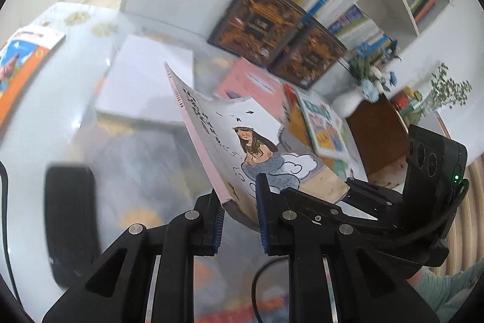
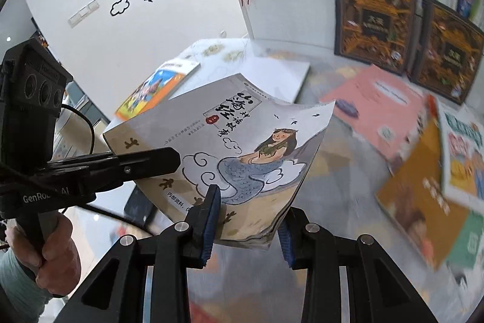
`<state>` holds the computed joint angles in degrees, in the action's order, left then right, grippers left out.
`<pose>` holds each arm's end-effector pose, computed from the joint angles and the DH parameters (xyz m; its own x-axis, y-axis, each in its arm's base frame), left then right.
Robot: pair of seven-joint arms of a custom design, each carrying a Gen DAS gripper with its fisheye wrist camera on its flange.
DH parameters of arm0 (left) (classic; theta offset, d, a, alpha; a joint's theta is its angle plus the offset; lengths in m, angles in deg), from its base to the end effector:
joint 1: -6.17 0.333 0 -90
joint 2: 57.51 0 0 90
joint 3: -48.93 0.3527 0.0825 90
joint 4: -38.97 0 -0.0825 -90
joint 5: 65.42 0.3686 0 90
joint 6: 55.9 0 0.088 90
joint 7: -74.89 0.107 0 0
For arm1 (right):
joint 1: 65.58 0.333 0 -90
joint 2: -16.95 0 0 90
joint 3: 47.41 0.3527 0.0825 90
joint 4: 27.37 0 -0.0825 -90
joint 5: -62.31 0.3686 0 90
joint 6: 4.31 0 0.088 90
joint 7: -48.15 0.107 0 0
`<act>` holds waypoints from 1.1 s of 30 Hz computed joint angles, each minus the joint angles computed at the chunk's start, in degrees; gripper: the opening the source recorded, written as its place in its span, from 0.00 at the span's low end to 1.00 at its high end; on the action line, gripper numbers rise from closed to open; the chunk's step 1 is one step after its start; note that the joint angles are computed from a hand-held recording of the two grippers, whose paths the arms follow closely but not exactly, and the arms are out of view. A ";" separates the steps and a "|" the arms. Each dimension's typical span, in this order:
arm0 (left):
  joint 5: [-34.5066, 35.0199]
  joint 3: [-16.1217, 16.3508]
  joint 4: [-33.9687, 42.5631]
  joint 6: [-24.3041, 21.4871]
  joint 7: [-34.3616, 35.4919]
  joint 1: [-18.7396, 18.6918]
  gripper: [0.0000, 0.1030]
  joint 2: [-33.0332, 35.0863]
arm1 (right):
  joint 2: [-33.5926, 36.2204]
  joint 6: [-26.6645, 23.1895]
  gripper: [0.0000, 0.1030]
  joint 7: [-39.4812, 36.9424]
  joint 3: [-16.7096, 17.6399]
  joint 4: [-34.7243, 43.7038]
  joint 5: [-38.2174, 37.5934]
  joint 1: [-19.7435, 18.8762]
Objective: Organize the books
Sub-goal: 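Stand the mermaid book beside the white book and open the left gripper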
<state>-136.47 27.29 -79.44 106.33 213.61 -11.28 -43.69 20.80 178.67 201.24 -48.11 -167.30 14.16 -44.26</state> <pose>0.5019 -0.3299 0.4002 -0.4610 -0.7174 0.5223 -0.8383 0.1590 -0.5215 0.4445 0.2417 0.3850 0.1716 -0.9670 -0.1885 -0.8070 -0.0283 -0.5899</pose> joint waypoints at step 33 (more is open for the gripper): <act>35.05 1.53 34.39 -13.79 -25.11 7.51 0.16 30.30 | 28.06 -16.00 0.35 -23.59 6.38 32.62 37.39 -4.51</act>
<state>-101.42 28.82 -45.04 92.53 188.49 -3.77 -13.38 48.86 162.68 177.64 -41.74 -134.68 51.56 -48.77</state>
